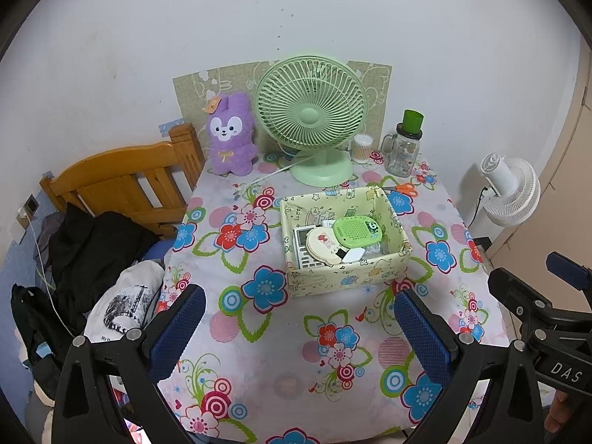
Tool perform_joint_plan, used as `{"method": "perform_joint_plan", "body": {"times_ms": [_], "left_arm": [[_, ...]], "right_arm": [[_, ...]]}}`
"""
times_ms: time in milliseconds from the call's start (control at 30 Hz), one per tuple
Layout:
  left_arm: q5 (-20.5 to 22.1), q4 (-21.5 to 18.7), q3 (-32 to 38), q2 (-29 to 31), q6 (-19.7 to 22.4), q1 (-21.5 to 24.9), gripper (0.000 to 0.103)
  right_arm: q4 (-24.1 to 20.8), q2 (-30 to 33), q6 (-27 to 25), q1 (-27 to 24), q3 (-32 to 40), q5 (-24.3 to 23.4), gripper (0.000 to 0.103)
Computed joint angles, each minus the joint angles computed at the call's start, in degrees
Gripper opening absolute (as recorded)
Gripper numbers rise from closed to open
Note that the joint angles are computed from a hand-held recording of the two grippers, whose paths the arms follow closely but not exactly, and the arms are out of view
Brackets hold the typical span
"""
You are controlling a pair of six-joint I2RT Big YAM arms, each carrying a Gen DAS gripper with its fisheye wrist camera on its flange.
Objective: Organize rigid objects
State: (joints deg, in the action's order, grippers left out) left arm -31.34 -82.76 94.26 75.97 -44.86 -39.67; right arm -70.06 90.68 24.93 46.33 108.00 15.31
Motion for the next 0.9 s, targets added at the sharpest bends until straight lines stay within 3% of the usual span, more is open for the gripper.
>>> {"method": "perform_joint_plan", "body": {"times_ms": [900], "left_arm": [[-0.15,-0.19,0.72,0.82,-0.08,-0.18,0.103]], "right_arm": [[0.0,-0.08,0.04,-0.53,-0.03,-0.16,0.103]]}}
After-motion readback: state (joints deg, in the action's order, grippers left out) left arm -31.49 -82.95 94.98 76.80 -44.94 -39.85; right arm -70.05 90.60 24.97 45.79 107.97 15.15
